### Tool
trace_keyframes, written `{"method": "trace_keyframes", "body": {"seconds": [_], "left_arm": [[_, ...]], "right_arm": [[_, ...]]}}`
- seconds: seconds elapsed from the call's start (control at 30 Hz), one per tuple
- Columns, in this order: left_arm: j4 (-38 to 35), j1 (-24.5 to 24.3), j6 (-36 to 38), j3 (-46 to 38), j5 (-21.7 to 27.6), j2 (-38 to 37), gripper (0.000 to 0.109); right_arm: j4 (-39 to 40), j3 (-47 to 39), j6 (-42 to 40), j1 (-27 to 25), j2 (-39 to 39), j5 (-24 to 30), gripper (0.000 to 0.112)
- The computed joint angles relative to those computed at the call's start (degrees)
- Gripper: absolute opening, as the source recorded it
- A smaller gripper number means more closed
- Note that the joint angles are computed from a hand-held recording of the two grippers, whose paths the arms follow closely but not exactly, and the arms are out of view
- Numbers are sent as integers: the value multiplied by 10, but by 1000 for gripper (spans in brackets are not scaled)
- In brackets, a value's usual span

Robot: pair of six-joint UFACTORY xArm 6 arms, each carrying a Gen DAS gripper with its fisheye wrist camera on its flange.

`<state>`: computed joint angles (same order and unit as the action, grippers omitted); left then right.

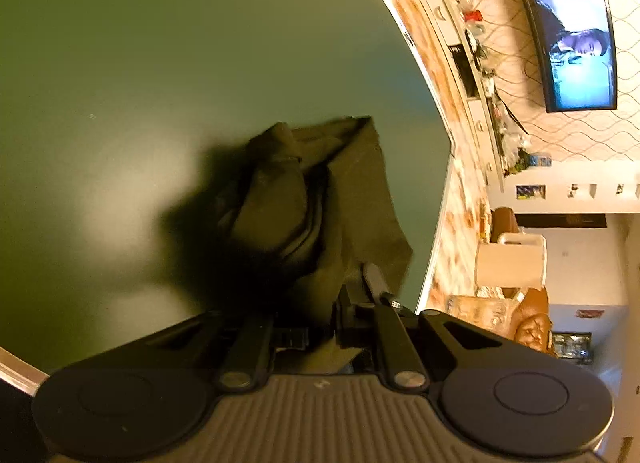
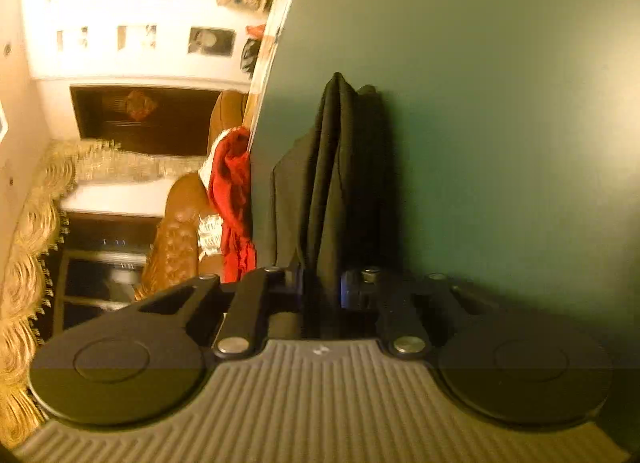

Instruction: Fold clothes

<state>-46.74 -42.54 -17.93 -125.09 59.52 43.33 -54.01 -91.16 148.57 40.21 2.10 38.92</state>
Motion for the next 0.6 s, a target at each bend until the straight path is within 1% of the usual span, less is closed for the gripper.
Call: {"method": "trace_keyframes", "body": {"seconds": [0.07, 0.17, 0.23, 0.27, 0.3, 0.37, 0.47, 0.5, 0.53, 0.6], "left_arm": [[1, -1, 5, 26, -29, -13, 11], [-12, -3, 31, 72, -74, -40, 11], [-16, -1, 42, 88, -86, -53, 11], [-22, 0, 43, 93, -91, -58, 11], [-27, 2, 45, 97, -92, -63, 11], [-29, 8, 51, 102, -85, -73, 11], [-8, 24, 53, 98, -55, -77, 11], [1, 31, 53, 97, -44, -77, 11], [15, 36, 48, 89, -29, -71, 11], [34, 49, 36, 74, -2, -60, 11]], "right_arm": [[18, -25, -43, 2, 12, 1, 17], [48, -86, -126, 10, 38, 28, 17], [62, -127, -172, 19, 53, 49, 17], [64, -145, -181, 26, 58, 61, 17], [62, -158, -174, 34, 61, 70, 17], [57, -185, -149, 47, 74, 88, 17], [68, -244, -130, 67, 113, 119, 17], [84, -264, -132, 72, 127, 128, 17], [100, -286, -135, 77, 142, 137, 20], [164, -329, -184, 78, 173, 152, 25]]}}
